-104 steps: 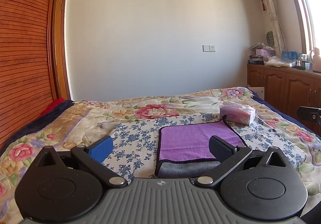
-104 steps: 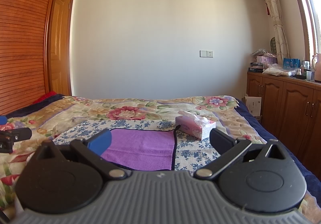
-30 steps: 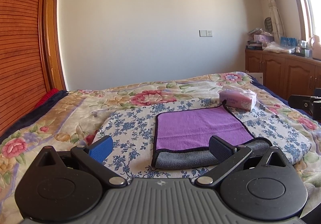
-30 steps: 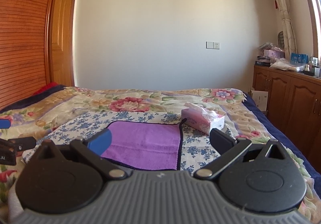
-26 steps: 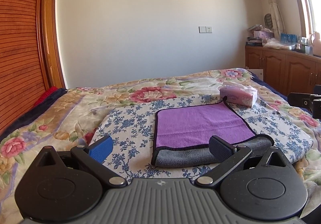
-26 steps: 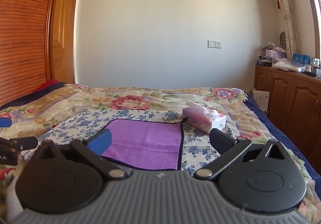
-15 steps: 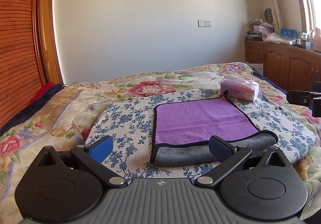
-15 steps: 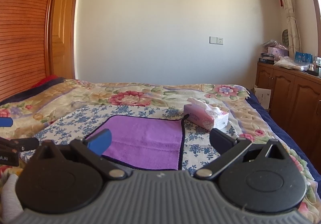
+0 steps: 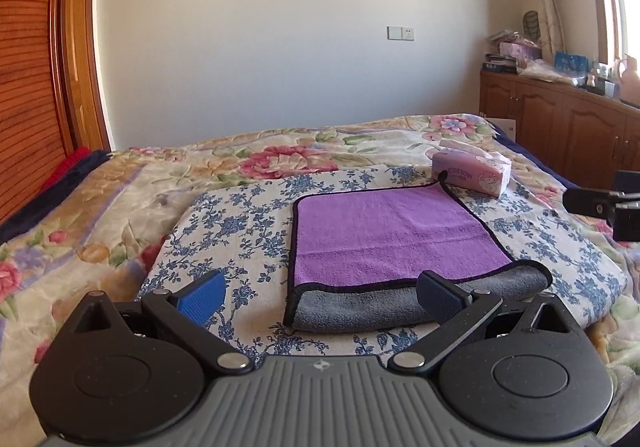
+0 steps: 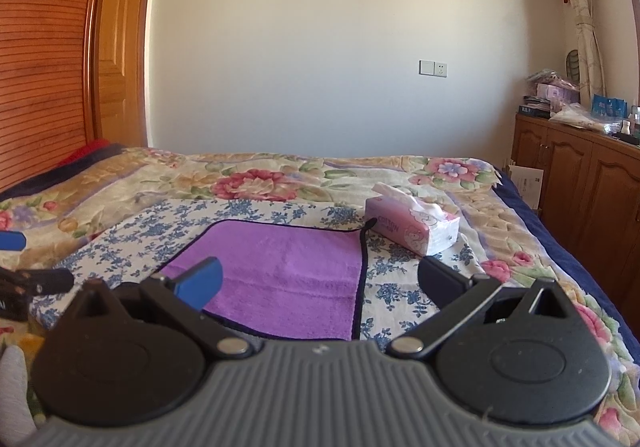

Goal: Fold towel

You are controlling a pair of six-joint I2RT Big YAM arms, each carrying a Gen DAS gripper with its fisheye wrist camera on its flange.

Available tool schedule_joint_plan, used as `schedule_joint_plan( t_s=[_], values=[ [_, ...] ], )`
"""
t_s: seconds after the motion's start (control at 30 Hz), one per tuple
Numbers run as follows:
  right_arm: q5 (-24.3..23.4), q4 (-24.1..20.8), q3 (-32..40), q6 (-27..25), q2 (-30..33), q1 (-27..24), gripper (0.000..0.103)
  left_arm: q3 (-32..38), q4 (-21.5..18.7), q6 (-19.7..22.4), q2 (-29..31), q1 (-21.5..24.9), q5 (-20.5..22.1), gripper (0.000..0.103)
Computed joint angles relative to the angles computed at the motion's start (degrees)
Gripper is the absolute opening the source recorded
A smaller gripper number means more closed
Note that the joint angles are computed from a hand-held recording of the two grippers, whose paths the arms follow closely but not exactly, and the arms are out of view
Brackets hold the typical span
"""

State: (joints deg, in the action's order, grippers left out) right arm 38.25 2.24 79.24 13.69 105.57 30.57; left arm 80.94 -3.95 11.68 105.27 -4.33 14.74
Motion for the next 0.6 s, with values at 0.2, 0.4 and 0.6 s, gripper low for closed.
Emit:
schedule_joint_plan(
  t_s=[0.2,0.4,0.6],
  values=[
    [-1.64,-1.80,1.43,-0.21,1.09,-1.19,0.103,3.89,-1.39,-1.44,2.30,0.14,0.21,0.103],
    [-4.45,-3.10,2.98,-1.04,2.27,-2.26,0.103,8.04,-3.63,-1.35,5.09,0.46,0.78,0.103],
    [-7.49,-6.53,5.02,-0.44,3.67,-3.26,0.103,11.78,-5.78,-0.71,8.06,0.73,1.51,0.103]
  ],
)
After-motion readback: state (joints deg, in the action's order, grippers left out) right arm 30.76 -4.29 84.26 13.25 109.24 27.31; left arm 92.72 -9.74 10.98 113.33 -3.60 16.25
